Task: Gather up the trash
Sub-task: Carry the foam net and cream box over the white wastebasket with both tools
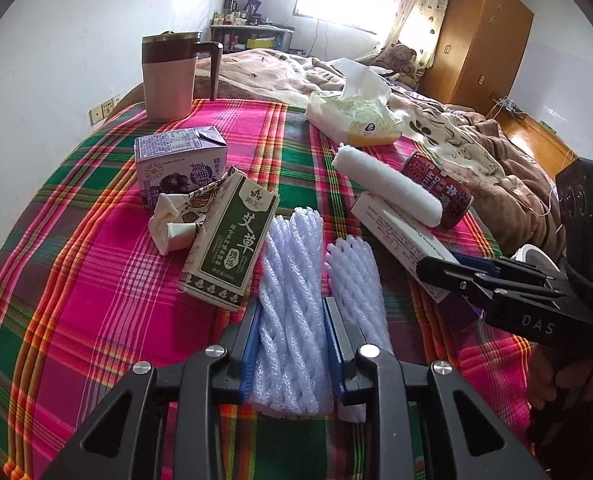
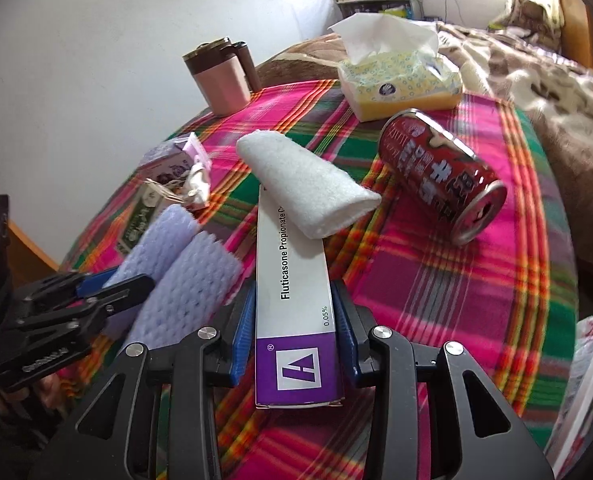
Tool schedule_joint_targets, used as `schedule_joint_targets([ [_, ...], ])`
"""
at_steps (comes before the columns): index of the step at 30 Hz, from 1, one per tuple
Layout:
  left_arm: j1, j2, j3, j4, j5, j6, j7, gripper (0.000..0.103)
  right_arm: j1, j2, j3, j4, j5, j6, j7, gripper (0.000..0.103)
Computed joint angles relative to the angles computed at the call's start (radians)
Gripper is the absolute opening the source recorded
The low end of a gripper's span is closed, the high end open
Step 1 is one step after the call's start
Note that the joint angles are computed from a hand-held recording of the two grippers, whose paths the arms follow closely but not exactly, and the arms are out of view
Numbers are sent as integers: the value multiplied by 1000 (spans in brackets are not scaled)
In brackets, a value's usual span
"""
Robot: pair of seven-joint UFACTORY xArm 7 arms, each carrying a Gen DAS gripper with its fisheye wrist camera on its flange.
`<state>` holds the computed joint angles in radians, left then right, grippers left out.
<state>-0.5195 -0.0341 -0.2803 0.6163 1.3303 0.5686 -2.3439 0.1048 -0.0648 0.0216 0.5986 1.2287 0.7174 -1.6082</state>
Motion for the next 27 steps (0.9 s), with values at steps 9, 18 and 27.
schedule_joint_targets([
  [9,-29,-17,-26,4,-21,36,-8,30,-94,19,-47,21,-129,244,139,38],
  [18,-68,-29,-59,29,-57,96,11,30,-89,-130,-74,-92,-101,163,95,38],
  [27,-119,-23,-91,94,-87,178,66,30,-119,-270,-164,-167,-90,140,38,38],
])
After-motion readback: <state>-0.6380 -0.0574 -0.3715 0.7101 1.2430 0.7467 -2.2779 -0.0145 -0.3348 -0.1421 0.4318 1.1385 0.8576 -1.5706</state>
